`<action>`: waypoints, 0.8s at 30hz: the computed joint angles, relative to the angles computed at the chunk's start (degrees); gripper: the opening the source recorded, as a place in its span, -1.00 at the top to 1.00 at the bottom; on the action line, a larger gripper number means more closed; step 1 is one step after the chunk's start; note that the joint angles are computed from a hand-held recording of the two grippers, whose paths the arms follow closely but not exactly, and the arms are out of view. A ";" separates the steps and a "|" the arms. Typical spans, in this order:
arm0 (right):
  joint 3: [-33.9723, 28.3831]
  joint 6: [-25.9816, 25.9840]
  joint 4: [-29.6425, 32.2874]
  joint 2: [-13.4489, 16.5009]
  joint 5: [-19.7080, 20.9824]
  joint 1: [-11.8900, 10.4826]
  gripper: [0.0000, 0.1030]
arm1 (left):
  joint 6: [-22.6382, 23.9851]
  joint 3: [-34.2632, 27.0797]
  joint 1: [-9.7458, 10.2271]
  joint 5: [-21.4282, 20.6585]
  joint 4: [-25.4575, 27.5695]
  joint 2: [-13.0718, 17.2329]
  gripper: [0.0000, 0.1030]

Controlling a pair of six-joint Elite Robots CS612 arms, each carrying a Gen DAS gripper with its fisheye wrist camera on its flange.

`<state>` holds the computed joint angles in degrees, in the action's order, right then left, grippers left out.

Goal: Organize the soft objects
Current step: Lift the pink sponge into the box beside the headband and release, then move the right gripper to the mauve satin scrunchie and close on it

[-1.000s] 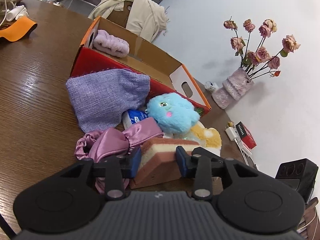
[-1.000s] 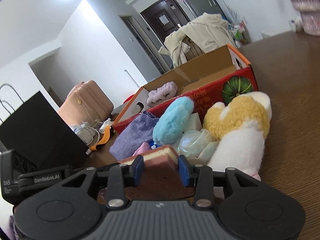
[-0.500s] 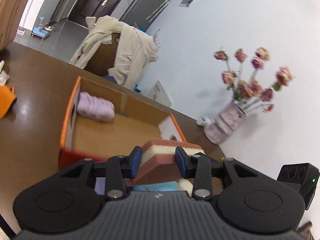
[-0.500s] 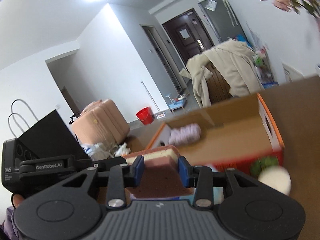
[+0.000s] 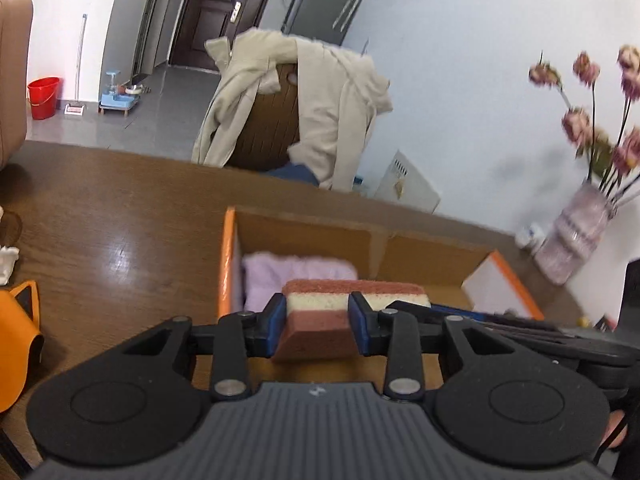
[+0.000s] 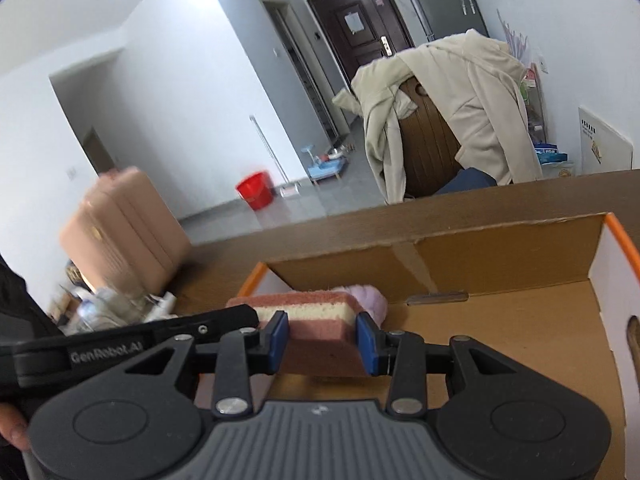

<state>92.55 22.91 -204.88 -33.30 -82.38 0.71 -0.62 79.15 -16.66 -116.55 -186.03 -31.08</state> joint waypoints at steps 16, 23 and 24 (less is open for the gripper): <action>2.16 -7.95 11.86 -2.42 5.98 0.04 0.15 | 6.91 8.48 -0.38 5.09 -2.35 -4.85 -0.16; 7.77 -6.31 4.94 -6.60 2.50 0.29 -0.01 | 6.23 13.67 0.04 5.51 -6.91 -8.93 -0.35; 8.94 -6.72 4.21 -7.59 1.46 0.40 -0.08 | 6.21 14.67 0.13 5.33 -7.72 -9.63 -0.36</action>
<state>101.49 16.20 -200.68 -40.89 -80.92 1.10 5.59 93.82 -16.53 -111.22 -193.75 -40.71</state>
